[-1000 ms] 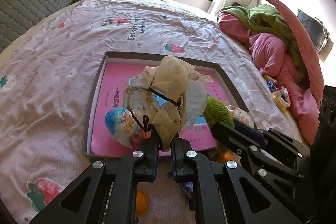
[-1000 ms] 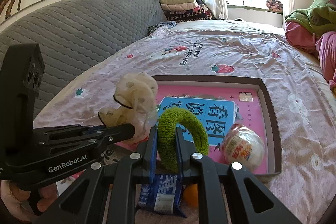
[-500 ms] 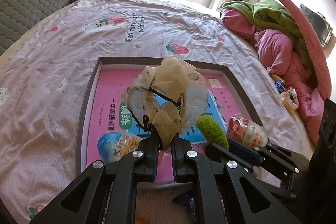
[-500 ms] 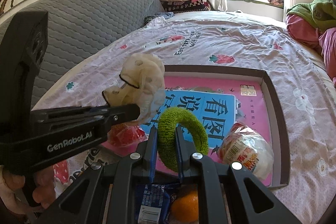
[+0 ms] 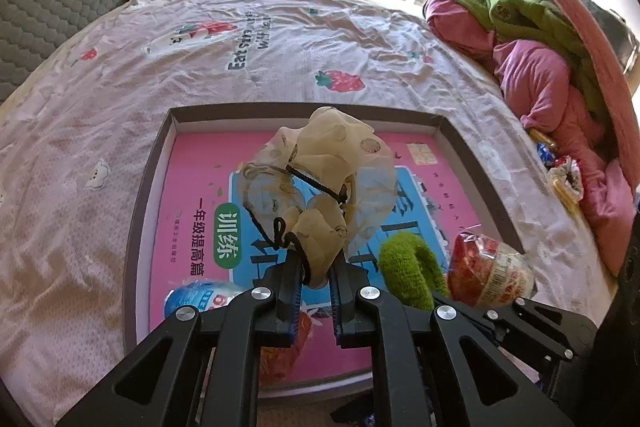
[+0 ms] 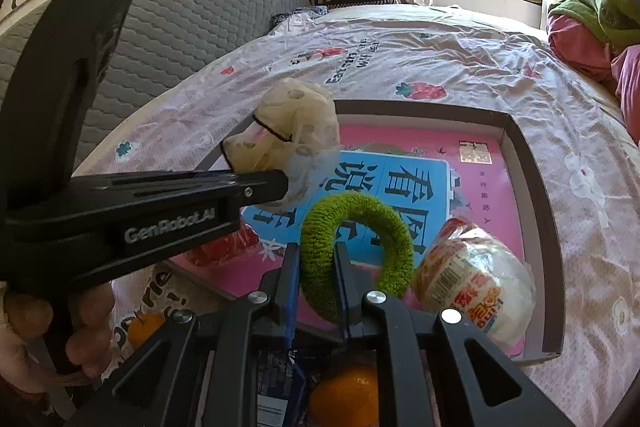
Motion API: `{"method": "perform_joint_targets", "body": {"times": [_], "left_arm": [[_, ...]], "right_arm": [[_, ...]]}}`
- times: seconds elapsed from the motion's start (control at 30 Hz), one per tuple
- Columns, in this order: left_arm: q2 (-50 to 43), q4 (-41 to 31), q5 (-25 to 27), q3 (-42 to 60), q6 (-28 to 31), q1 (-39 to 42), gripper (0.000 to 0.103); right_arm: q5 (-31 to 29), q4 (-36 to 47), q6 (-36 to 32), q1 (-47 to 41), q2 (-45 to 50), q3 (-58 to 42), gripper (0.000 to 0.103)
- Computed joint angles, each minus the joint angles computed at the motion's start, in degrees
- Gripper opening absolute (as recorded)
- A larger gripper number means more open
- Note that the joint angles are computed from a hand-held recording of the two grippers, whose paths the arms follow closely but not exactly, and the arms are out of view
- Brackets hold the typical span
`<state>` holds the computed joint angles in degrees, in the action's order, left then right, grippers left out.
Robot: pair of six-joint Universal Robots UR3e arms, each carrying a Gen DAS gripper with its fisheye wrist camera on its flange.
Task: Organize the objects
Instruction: 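Lower the mesh bag onto the book and open the left gripper while the right gripper releases the ring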
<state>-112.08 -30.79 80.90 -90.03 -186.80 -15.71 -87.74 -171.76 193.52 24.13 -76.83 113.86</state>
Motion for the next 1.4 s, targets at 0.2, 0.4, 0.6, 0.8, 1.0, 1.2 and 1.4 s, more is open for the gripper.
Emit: {"method": "perform_joint_targets", "body": {"times": [0.2, 0.4, 0.6, 0.8, 1.0, 1.2, 1.4], "left_arm": [[-1.90, -2.34, 1.37, 2.98, 0.32, -0.64, 0.015], [-4.03, -5.23, 1.85, 6.51, 0.74, -0.92, 0.018], [-4.66, -6.45, 1.57, 7.57, 0.43, -0.85, 0.022], [-4.18, -6.76, 2.43, 7.49, 0.08, -0.70, 0.028], [-3.20, -7.92, 1.12, 7.15, -0.36, 0.21, 0.047], [-2.02, -7.50, 1.57, 6.13, -0.64, 0.32, 0.054], [-0.76, -7.10, 1.71, 4.68, -0.78, 0.47, 0.056]], "right_arm": [[1.11, 1.50, 0.36, -0.22, -0.15, -0.05, 0.016], [2.19, 3.03, 0.97, -0.42, -0.37, -0.01, 0.017], [1.52, 4.05, 1.70, 0.16, -0.53, -0.33, 0.017], [0.93, 5.58, 2.25, 0.51, -0.62, -1.18, 0.018], [0.68, 7.19, 2.87, 0.97, -1.22, -1.76, 0.023], [0.18, 8.12, 3.56, 1.32, -2.19, -1.59, 0.031], [-0.12, 8.50, 3.71, 1.63, -2.83, -1.40, 0.032]]}}
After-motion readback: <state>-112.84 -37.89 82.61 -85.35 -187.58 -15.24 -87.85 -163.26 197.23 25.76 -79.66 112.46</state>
